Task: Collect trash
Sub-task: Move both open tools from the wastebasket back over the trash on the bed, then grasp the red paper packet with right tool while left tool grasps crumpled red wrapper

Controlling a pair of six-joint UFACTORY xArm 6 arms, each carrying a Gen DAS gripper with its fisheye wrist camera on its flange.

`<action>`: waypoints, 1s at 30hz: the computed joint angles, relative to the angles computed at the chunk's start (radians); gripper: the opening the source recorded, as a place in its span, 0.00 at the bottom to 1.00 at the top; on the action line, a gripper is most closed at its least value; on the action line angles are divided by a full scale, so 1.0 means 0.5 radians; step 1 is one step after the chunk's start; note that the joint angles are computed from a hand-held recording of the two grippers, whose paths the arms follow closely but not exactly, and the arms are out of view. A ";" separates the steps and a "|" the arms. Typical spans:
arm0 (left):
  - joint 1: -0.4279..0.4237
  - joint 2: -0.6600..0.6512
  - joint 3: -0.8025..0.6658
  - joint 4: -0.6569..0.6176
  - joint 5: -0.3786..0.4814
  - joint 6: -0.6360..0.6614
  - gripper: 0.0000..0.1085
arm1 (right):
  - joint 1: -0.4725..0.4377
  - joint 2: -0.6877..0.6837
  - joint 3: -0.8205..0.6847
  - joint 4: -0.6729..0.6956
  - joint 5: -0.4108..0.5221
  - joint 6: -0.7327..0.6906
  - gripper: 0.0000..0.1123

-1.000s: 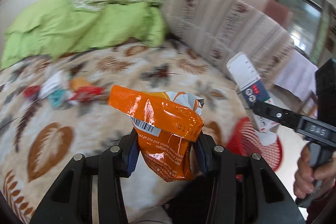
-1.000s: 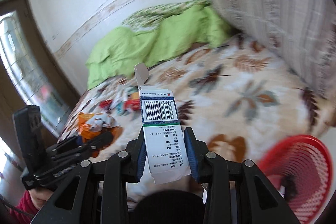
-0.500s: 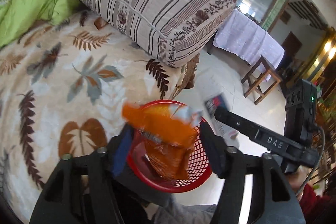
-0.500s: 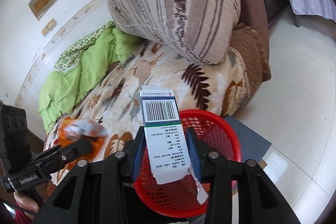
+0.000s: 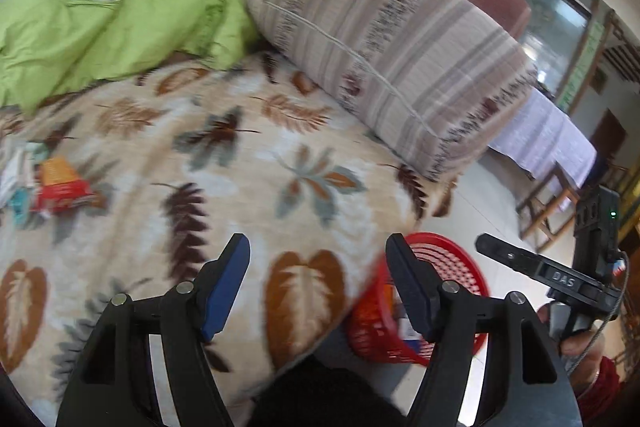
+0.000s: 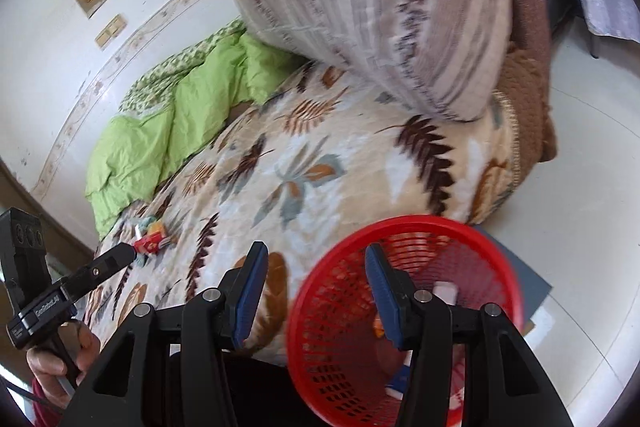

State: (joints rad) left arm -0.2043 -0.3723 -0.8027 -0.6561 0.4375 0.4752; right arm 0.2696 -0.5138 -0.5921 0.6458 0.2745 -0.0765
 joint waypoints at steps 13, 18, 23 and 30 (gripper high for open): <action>0.739 0.152 0.075 -0.038 -0.277 0.150 0.64 | 0.525 0.820 -0.799 -0.187 0.124 -0.027 0.51; 0.998 0.413 0.013 0.015 -0.504 0.099 0.64 | 0.670 1.256 -1.322 -0.265 0.297 0.036 0.53; 1.169 0.578 -0.161 -0.005 -0.410 0.077 0.64 | 0.759 1.817 -2.042 -0.229 0.530 0.154 0.53; 1.254 0.667 -0.252 0.016 -0.318 0.021 0.64 | 0.766 2.818 -3.411 -0.182 0.892 0.805 0.53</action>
State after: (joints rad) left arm 0.4227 -0.0390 -0.9287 -0.6482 0.2786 0.4859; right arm 0.6525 0.8949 -2.2974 0.5549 0.7203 0.3258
